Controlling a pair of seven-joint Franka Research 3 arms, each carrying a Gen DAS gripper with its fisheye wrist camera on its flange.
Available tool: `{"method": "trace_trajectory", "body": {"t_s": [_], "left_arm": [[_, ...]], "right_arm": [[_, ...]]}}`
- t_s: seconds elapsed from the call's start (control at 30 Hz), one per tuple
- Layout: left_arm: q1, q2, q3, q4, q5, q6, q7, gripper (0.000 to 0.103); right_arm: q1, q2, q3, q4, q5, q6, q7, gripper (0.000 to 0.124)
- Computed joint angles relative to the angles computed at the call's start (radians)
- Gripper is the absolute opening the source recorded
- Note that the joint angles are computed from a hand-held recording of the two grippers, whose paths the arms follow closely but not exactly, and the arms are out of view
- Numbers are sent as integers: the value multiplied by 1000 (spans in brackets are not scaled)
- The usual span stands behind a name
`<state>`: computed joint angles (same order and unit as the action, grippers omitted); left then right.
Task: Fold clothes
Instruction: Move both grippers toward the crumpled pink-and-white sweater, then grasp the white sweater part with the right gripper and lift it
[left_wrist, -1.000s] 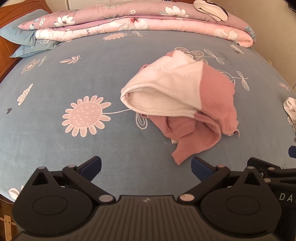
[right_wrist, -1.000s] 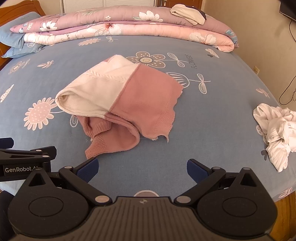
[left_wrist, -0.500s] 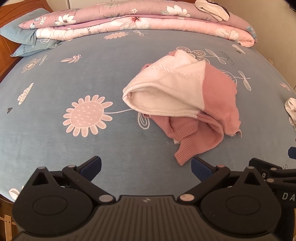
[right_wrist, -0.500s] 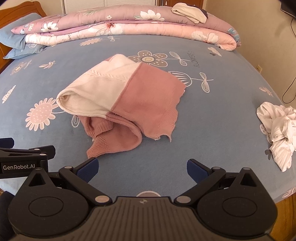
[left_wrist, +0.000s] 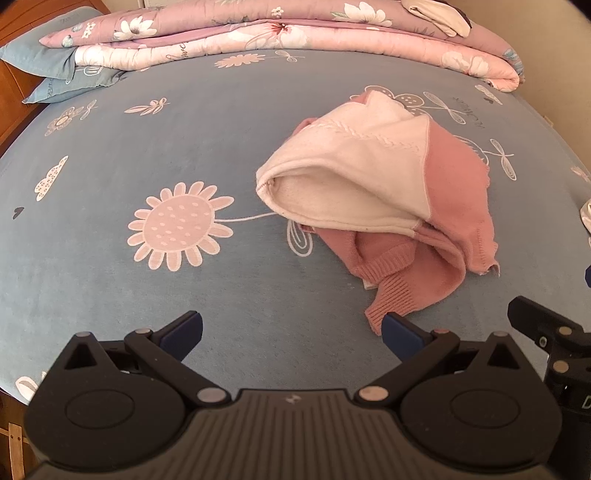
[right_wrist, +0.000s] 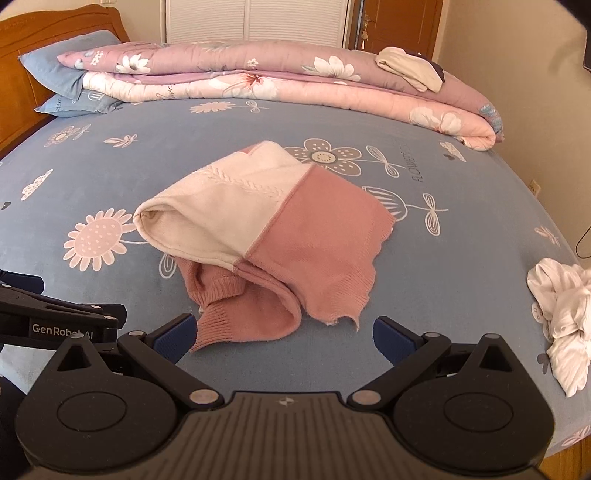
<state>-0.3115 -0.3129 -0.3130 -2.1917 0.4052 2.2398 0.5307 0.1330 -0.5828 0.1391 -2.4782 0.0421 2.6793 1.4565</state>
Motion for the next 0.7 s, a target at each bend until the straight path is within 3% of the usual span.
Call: {"method": "trace_trajectory", "body": {"t_s": [0.17, 0.3, 0.43, 0.63, 0.7], "left_arm": [[2, -3, 4, -13, -3, 3, -2, 103], [1, -12, 8, -34, -18, 17, -10, 103], [-1, -39, 12, -72, -29, 18, -5, 103], [6, -84, 21, -136, -47, 31, -6, 103], [14, -82, 14, -137, -35, 20, -13, 103]], "right_arm": [[9, -13, -4, -66, -1, 151, -27, 103], [96, -4, -86, -73, 117, 181, -76, 103], [98, 26, -98, -25, 159, 80, -118, 103], [99, 56, -74, -11, 143, 93, -213, 100], [106, 71, -71, 1, 140, 94, -245, 91]]}}
